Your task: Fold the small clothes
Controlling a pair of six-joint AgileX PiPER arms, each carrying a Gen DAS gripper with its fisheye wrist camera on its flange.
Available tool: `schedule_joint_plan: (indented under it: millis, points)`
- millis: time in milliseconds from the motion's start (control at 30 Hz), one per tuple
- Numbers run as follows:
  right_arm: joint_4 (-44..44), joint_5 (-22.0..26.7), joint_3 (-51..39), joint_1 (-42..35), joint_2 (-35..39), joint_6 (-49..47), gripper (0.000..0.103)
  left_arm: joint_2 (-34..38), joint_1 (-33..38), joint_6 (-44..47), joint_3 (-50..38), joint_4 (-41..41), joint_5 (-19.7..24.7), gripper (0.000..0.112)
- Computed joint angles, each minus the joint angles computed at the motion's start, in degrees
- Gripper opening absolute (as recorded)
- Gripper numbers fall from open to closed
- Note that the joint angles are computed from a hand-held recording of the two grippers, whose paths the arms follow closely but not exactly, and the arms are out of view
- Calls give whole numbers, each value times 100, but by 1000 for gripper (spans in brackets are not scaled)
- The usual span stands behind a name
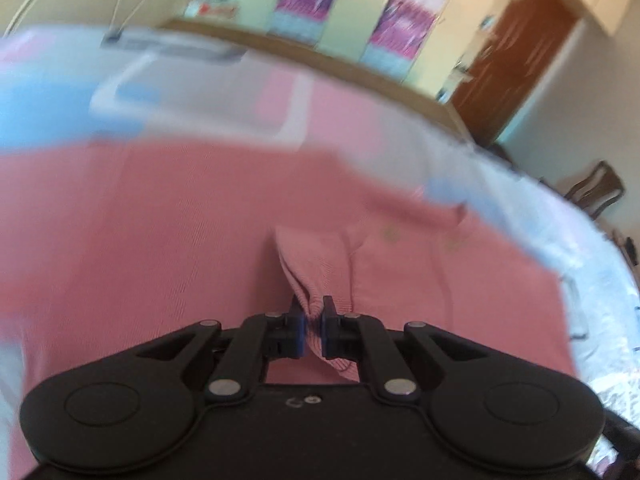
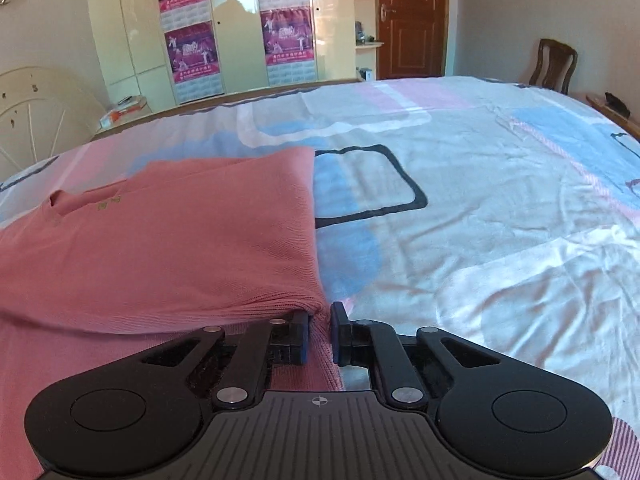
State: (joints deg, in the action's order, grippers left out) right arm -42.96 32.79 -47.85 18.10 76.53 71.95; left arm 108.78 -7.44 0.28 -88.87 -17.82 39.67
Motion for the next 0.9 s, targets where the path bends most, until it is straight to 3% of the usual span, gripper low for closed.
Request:
schedule_joint_plan:
  millis: [67, 133, 200, 267, 333, 433, 567, 700, 800, 900]
  points:
    - [279, -37, 43, -125, -37, -191, 10, 32, -51, 13, 171, 111, -181, 6]
    - [615, 12, -9, -157, -84, -613, 10, 57, -138, -84, 9, 455, -72, 11]
    - [1077, 87, -66, -235, -248, -1199, 10, -81, -304, -612, 30, 1253, -137, 27]
    - [1409, 101, -15, -300, -527, -1488, 14, -549, -318, -1206, 574, 1865, -561, 48]
    - [1184, 150, 5, -228, -748, -1260, 26, -810, -316, -1434, 774, 1972, -844, 59]
    - [1006, -67, -285, -391, -477, -1333, 32, -718, -451, -998, 536, 1741, -841, 63]
    - [2478, -716, -1080, -1185, 693, -2754, 33, -143, -769, -956, -30, 1789, -641, 63]
    - [3165, -807, -1958, -1563, 1698, -3500, 33, 369, -922, -1376, -393, 2313, -452, 63]
    - [2497, -668, -2444, -1528, 2179, -3136, 33, 551, -890, -1561, -502, 2578, -315, 78]
    - [1854, -534, -2621, -1486, 2378, -2534, 33, 614, -740, -1678, -714, 2264, -30, 79]
